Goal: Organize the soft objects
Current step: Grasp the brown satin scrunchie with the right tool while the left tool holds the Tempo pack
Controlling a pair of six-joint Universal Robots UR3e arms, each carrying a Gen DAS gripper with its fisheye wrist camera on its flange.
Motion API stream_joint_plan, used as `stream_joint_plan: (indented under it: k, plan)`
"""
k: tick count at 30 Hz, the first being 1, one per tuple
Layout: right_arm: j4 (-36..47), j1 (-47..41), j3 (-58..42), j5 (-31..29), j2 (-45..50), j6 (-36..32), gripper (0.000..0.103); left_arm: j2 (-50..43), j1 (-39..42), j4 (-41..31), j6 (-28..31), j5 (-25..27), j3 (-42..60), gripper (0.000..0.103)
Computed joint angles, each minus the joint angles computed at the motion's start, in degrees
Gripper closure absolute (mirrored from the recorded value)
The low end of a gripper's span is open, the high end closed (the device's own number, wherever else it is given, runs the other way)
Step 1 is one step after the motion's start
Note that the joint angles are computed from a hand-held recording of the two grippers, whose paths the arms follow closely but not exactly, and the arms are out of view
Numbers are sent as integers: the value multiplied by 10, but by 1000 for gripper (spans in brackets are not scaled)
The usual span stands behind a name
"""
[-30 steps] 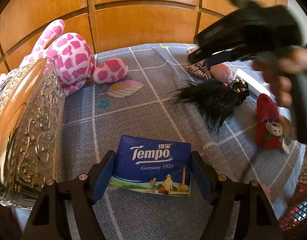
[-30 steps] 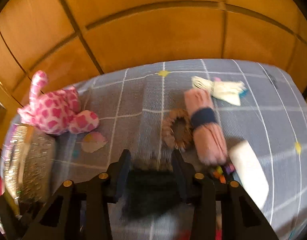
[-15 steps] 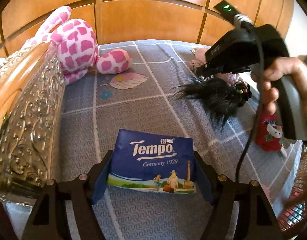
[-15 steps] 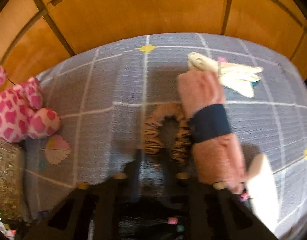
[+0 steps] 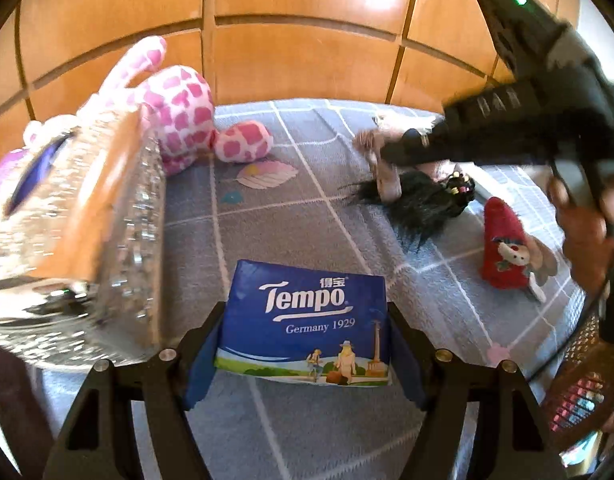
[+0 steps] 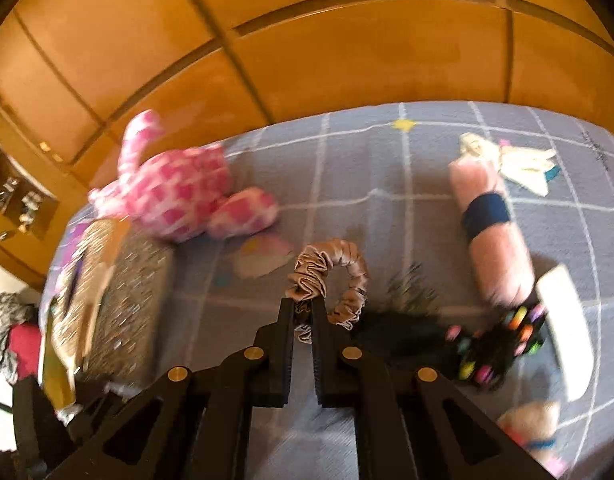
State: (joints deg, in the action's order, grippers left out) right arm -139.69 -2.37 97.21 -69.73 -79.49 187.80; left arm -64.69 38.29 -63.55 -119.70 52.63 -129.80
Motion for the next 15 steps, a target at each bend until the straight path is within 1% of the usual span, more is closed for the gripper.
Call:
stream_joint_plan:
  k: [2, 3, 6, 8, 10, 12, 13, 15]
  plan:
    - [9, 12, 16, 4, -15, -4, 96, 40, 34, -71, 43, -18, 9, 29]
    - [22, 25, 19, -13, -20, -7, 96, 57, 48, -97, 61, -25, 11, 29]
    - [51, 43, 24, -37, -17, -11, 96, 96, 87, -185, 114, -41, 25, 29]
    - [59, 60, 40, -61, -17, -14, 96, 111, 105, -226, 139, -49, 34, 29]
    - [54, 69, 58, -74, -8, -6, 96, 127, 131, -283, 173, -59, 49, 29]
    - [29, 70, 86, -77, -7, 8, 97, 142, 162, -348, 213, -70, 70, 29]
    - [25, 74, 84, -82, -7, 9, 96, 147, 173, -369, 226, -74, 78, 29]
    - [19, 80, 82, -89, -4, 10, 96, 152, 206, -437, 269, -84, 105, 29]
